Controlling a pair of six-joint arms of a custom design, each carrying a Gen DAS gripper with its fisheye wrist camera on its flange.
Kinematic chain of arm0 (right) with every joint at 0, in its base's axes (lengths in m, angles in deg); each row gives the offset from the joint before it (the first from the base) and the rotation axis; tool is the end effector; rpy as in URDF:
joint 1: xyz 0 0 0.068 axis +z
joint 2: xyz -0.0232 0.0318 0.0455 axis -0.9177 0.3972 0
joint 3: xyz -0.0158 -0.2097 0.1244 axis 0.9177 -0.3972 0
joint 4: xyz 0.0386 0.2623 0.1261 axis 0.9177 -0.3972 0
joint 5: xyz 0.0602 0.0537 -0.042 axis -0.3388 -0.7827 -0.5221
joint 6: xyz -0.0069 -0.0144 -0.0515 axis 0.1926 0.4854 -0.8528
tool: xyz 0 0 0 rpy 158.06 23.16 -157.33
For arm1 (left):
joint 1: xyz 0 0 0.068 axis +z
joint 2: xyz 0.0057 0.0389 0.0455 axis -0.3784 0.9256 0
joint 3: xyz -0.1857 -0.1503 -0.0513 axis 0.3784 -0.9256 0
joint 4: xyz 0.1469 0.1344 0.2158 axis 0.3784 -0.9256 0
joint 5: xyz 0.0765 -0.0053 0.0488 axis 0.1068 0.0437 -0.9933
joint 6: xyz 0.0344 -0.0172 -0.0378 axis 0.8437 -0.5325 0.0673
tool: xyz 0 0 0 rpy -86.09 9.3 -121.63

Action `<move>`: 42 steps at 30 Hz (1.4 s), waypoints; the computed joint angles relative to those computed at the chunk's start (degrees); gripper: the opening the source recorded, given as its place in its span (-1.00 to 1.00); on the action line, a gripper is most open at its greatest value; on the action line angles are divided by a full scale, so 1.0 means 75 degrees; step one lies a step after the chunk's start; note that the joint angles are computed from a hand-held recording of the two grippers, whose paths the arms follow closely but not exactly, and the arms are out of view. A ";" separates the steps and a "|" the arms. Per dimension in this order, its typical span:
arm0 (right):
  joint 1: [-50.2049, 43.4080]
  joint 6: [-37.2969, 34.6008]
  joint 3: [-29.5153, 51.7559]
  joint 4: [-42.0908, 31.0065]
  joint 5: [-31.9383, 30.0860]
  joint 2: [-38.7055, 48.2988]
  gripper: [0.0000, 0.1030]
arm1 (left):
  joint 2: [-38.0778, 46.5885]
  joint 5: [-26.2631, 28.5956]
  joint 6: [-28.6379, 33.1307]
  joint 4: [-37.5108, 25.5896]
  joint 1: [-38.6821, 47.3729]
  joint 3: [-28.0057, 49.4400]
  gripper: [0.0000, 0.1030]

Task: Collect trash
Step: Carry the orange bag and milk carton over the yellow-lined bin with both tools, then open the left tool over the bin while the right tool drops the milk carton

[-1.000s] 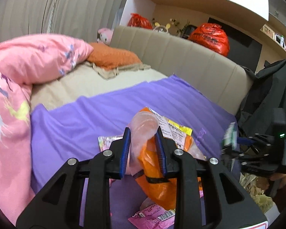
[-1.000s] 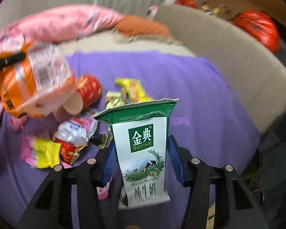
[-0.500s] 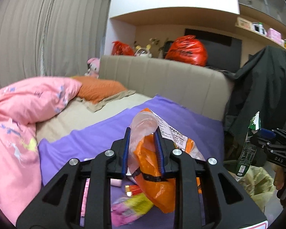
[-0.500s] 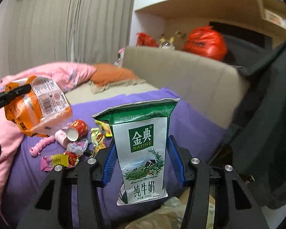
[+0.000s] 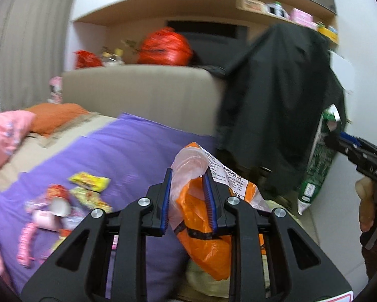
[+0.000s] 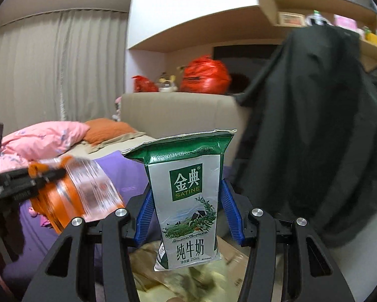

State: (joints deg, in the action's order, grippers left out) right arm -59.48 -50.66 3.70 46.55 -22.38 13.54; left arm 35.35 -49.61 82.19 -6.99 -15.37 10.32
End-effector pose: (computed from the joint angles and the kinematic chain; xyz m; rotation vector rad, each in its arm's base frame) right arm 0.2253 0.0423 0.3218 -0.5662 1.8503 0.3506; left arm 0.1624 0.0166 0.2736 -0.1364 2.0082 -0.0494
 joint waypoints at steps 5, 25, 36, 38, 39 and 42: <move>-0.1011 -0.0023 -0.0262 0.0101 -0.0750 -0.0093 -0.06 | 0.1641 -0.0829 -0.0184 0.1898 -0.2113 -0.0576 -0.56; -0.0198 0.0049 -0.1433 0.1384 -0.1008 0.2520 -0.06 | 0.5551 0.0512 0.0601 0.3623 -0.1161 -0.0864 -0.65; -0.0479 -0.0491 -0.2228 0.1561 -0.0081 0.2190 -0.06 | 0.6986 0.0915 0.0141 0.4282 -0.1496 -0.0248 -0.65; -0.0535 -0.0560 -0.2176 0.1448 -0.0075 0.2173 -0.06 | 0.6892 0.0987 0.0054 0.4207 -0.1553 -0.0301 -0.65; -0.0556 -0.0617 -0.2185 0.1402 -0.0086 0.2156 -0.06 | 0.6847 0.0998 0.0020 0.4190 -0.1566 -0.0326 -0.65; -0.0441 -0.0679 -0.2247 0.1378 0.0090 0.2070 -0.06 | 0.6755 0.0795 0.0018 0.4277 -0.1637 -0.0389 -0.65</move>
